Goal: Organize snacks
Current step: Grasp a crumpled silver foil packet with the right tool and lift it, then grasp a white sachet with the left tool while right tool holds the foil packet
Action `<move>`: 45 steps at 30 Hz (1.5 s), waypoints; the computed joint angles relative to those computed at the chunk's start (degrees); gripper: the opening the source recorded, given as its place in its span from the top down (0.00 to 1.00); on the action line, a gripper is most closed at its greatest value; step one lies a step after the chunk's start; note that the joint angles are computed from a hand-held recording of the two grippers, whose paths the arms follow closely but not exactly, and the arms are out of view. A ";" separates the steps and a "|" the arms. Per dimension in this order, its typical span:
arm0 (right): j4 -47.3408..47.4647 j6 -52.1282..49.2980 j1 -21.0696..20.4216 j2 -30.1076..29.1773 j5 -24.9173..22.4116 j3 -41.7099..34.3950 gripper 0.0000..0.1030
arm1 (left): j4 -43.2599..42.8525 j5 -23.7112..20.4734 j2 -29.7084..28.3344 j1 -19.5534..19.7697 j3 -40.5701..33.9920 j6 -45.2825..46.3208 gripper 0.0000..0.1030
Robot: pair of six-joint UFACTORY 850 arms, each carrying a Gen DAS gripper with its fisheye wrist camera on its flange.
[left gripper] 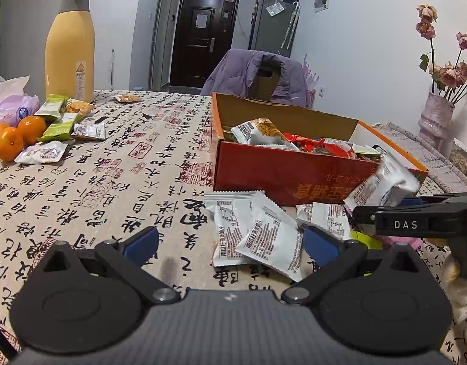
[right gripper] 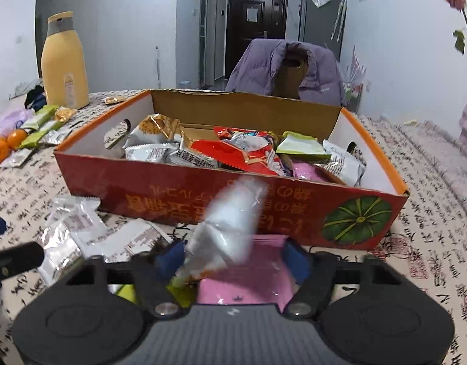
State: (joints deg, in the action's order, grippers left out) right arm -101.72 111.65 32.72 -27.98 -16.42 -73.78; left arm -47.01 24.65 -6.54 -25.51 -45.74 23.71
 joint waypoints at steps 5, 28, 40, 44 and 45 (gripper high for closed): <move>-9.20 10.13 -0.14 1.72 -1.57 2.61 0.69 | -0.10 -0.19 -0.14 0.02 -0.16 -0.07 0.00; -35.66 41.72 -1.53 11.84 -7.75 15.79 0.84 | -24.64 -0.73 -2.36 -2.29 -5.85 30.59 0.00; -38.42 46.41 -2.50 13.03 -7.82 18.03 0.84 | -36.67 -0.48 -7.60 -3.77 -11.41 49.68 0.20; -39.49 47.83 -2.80 13.12 -7.68 18.37 0.84 | -38.51 -1.12 -8.52 -3.73 -12.51 52.01 0.27; -39.62 48.01 -2.82 13.16 -7.66 18.43 0.84 | -38.49 -0.90 -8.65 -3.81 -12.63 52.13 0.27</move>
